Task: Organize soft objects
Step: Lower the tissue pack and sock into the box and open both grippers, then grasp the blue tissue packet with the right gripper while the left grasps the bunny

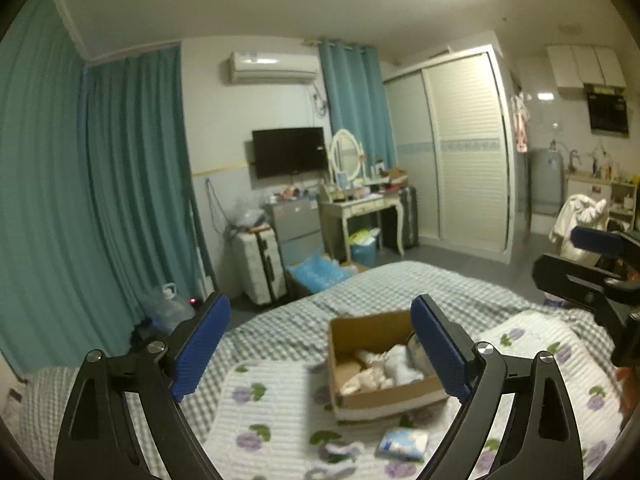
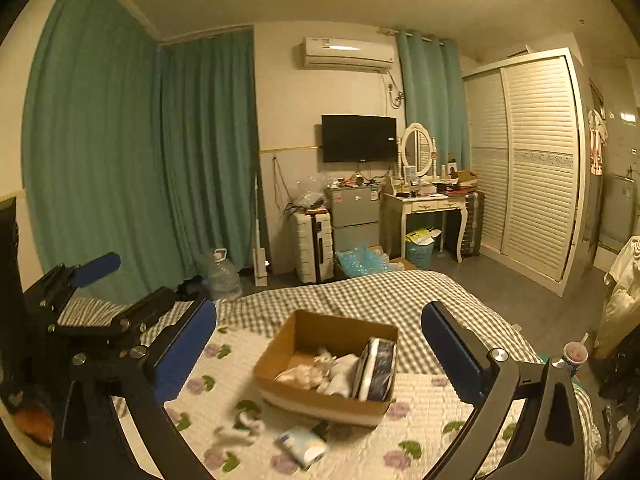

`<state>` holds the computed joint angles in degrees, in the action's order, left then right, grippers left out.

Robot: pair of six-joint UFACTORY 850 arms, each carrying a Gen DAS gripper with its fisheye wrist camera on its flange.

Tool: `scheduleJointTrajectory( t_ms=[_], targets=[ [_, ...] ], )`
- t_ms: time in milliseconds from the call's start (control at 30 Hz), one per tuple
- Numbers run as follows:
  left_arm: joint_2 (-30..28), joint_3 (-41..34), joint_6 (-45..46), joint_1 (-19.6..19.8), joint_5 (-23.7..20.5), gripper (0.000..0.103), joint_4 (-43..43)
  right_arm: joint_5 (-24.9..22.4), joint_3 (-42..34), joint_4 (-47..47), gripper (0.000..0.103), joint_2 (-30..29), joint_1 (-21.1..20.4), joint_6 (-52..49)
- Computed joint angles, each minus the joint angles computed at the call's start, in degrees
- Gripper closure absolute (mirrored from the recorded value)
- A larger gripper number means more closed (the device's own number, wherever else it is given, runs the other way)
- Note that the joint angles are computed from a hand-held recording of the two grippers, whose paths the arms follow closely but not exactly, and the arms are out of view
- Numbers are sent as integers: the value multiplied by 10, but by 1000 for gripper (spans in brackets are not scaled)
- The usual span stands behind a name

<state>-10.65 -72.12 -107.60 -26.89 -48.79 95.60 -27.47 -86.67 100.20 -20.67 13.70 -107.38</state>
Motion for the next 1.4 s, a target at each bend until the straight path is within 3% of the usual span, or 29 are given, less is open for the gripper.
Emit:
scheduleJointTrajectory(
  t_ms=[267, 467, 700, 800, 900, 967, 1233, 1300, 1400],
  targets=[
    [15, 62, -29, 35, 64, 10, -25, 29, 85, 72, 0, 30, 28, -130],
    [-16, 98, -99, 63, 99, 10, 3, 58, 78, 145, 0, -34, 52, -220],
    [-83, 95, -151, 85, 124, 10, 39, 81, -9, 39, 0, -153, 56, -107],
    [-110, 80, -117, 105, 191, 10, 12, 70, -51, -57, 0, -202, 52, -1],
    [-132, 74, -134, 109, 202, 10, 28, 69, -95, -157, 0, -247, 54, 96],
    [-142, 70, -154, 115, 234, 11, 53, 67, -118, -211, 0, -270, 55, 149],
    [-187, 41, -115, 121, 264, 12, 34, 48, -177, -355, 18, -330, 56, 315],
    [-193, 35, -109, 121, 269, 12, 33, 33, -186, -369, 27, -338, 54, 329],
    [-198, 30, -112, 124, 285, 30, 53, 23, -192, -390, 33, -341, 54, 348]
  ],
)
